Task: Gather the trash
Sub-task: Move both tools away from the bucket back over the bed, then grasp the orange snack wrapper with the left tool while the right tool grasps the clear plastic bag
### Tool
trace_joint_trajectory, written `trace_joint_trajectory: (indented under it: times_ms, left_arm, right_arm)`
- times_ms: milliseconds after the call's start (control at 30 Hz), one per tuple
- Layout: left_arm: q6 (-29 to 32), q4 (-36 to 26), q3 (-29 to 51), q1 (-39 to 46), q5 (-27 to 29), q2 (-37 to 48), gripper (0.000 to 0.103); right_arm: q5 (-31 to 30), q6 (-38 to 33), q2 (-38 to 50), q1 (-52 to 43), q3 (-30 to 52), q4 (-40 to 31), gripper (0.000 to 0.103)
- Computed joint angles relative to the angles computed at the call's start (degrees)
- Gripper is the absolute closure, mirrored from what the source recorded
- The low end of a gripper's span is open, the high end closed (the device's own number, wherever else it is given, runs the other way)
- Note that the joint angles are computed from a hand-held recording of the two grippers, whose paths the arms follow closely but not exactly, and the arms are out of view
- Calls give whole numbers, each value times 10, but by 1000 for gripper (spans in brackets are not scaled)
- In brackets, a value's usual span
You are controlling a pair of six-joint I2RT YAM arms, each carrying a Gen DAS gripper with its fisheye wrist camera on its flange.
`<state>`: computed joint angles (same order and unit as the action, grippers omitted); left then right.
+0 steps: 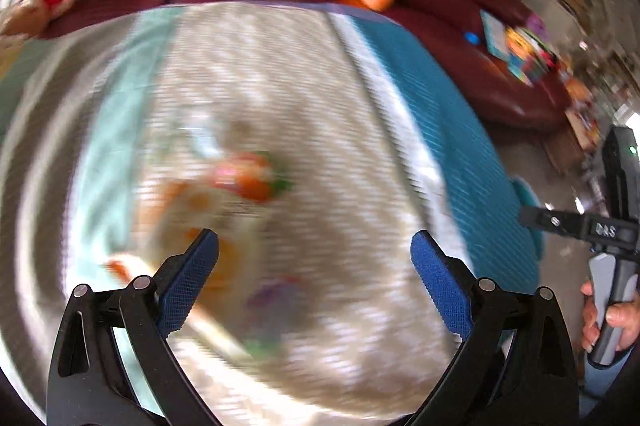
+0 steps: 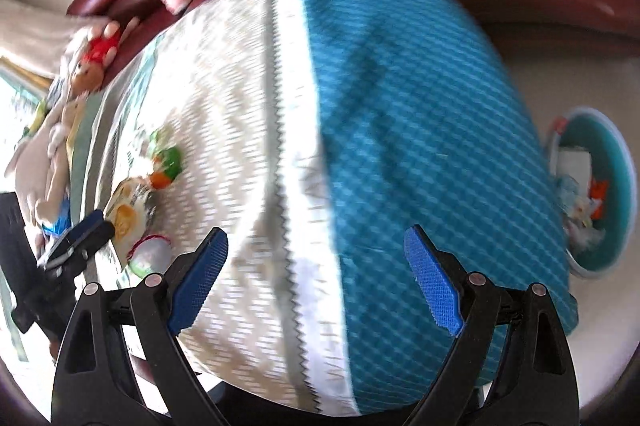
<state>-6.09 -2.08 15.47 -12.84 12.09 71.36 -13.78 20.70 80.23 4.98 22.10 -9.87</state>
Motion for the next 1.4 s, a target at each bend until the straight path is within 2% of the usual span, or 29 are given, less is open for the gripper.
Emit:
trace_joint_trajectory:
  times_ms: [100,233,600,833,900,967,1067,1167,1400]
  left_arm:
    - [58,-8,6,98,25,20,5]
    - [114,12,12,193,43,78,5]
    - [127,126,22,191,18,243,5]
    - [106,173,19,203,35,279,6]
    - [105,177,18,201,36,277,14]
    - [105,181,18,195,32,277,32]
    - [99,200,12,194,32,280,52]
    - [93,207,11,207,34,277,57]
    - [118,162,46,319,76,270,57]
  right_arm:
    - [10,27,44,57,25,19,17]
    - [11,49,101,103,61,32,17]
    - [11,65,203,158,136,31,17]
    - [15,62,233,163,166,23,17]
    - [14,60,243,166,178,20,17]
    - [12,60,253,168,192,17,17]
    - [7,58,276,172,221,12,17]
    - [-14,53,302,175,256,6,17]
    - [-32,42,389,203,408,-44,17]
